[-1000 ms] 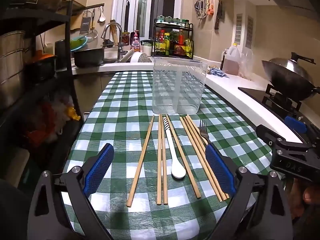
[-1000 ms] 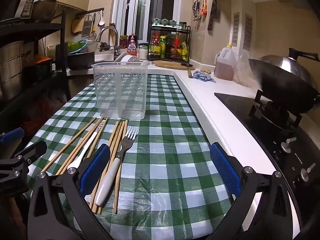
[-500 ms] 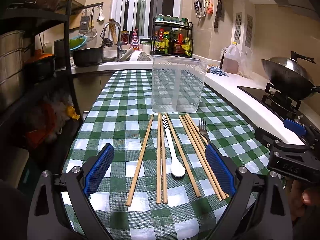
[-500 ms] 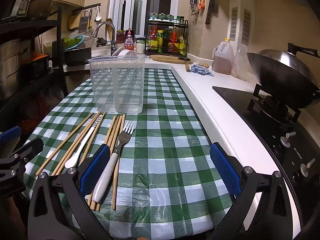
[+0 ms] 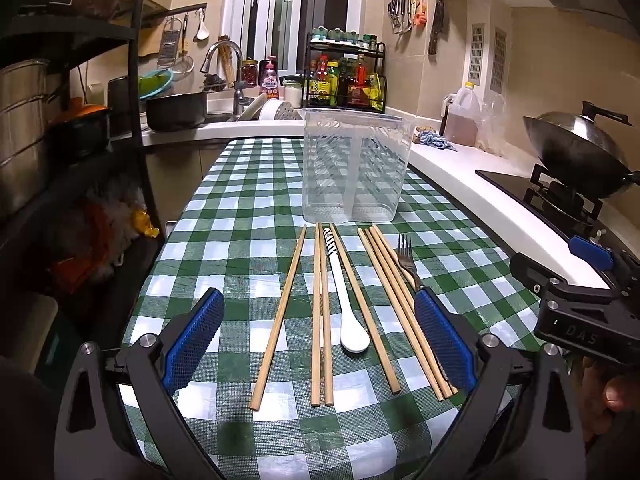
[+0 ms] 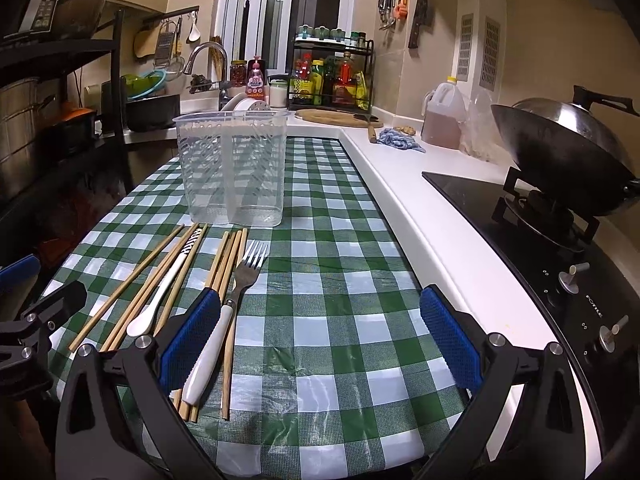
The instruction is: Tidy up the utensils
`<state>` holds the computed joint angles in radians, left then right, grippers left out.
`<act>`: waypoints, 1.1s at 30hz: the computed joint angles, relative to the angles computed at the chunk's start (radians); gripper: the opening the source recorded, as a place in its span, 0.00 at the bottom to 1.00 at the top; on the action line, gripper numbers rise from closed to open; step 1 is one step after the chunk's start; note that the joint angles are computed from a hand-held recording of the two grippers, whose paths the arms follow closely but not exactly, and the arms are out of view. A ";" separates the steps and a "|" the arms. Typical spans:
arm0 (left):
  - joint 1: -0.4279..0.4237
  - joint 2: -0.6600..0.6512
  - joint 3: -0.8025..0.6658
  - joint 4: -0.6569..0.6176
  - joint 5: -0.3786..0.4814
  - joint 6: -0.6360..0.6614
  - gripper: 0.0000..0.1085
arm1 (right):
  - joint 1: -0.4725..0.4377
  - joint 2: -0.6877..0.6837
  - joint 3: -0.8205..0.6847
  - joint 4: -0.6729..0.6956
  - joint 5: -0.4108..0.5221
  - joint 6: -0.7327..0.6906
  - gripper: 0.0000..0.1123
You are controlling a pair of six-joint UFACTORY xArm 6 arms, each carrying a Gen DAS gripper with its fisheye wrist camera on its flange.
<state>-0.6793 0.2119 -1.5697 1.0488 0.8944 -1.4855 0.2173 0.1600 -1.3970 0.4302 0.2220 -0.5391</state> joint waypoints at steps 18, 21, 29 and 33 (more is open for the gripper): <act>-0.004 0.000 -0.006 0.006 -0.002 -0.004 0.85 | 0.000 -0.001 0.002 0.004 -0.002 -0.004 0.87; -0.004 0.002 -0.009 0.006 -0.002 -0.005 0.85 | 0.000 -0.001 0.002 0.004 -0.003 -0.004 0.87; -0.004 0.005 -0.016 0.004 -0.002 -0.001 0.85 | 0.001 -0.002 0.003 0.005 -0.004 -0.004 0.87; -0.006 0.007 -0.019 0.005 -0.001 0.001 0.85 | 0.002 -0.001 0.002 0.004 -0.007 -0.004 0.87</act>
<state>-0.6857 0.2190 -1.5884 1.0541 0.8936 -1.4843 0.2196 0.1586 -1.3947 0.4345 0.2154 -0.5435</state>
